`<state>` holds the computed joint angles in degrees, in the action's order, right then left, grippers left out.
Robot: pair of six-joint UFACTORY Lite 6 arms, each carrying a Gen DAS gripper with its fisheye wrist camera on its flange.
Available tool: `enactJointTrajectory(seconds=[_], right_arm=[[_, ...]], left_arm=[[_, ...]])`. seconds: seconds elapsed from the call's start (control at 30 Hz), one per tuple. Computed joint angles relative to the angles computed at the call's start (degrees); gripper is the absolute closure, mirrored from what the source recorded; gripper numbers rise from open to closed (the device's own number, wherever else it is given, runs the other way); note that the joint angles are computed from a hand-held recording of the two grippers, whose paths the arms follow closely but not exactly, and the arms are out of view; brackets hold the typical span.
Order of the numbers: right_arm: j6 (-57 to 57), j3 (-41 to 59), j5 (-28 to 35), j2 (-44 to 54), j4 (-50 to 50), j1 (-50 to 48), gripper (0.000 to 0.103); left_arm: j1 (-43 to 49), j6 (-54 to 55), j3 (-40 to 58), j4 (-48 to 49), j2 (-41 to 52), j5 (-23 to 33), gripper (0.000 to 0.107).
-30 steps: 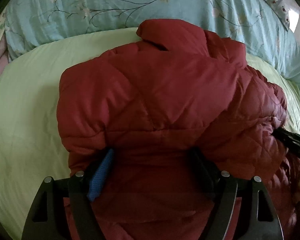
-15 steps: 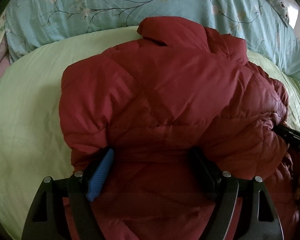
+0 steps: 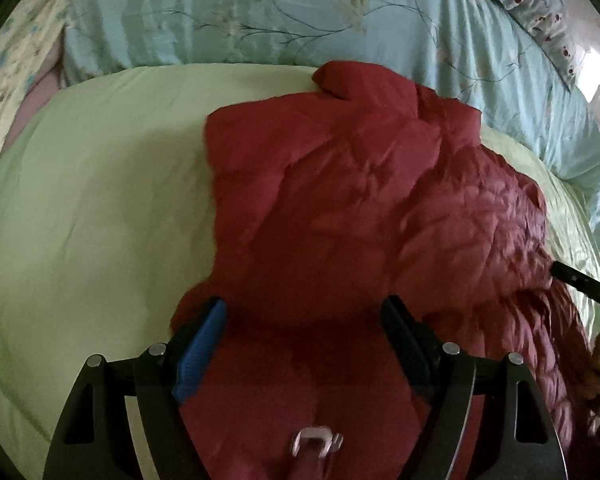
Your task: Fold large clothes
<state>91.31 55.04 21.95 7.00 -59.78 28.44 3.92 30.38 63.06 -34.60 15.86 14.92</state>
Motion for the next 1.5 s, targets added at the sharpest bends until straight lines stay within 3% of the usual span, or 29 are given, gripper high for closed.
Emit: enactJointTrajectory(seconds=[0.23, 0.43, 0.7, 0.93, 1.37, 1.5], right_arm=[[-0.55, -13.91, 2.83, -15.56, 5.51, 4.72, 0.059], [-0.26, -25.08, 7.15, -31.03, 10.34, 9.68, 0.050], [4.26, -34.95, 22.28, -51.50, 14.96, 21.04, 0.043], [11.17, -39.33, 30.88, -56.93, 16.79, 32.15, 0.036], [23.14, -43.91, 35.36, -58.63, 19.43, 47.07, 0.036], [27.59, -44.12, 33.71, -55.51, 19.87, 52.37, 0.036]], left_arm=[[5.85, 12.43, -16.20, -11.59, -14.53, 2.73, 0.028], [13.84, 16.90, -27.20, -11.75, -27.73, 8.68, 0.028], [24.58, 19.92, -34.51, -7.17, -39.02, 18.85, 0.028], [32.39, 25.23, -37.65, -7.20, -42.89, 26.18, 0.028], [40.52, 30.95, -42.59, -5.48, -49.47, 36.05, 0.028], [42.05, 32.01, -44.80, -3.61, -52.58, 38.48, 0.028]])
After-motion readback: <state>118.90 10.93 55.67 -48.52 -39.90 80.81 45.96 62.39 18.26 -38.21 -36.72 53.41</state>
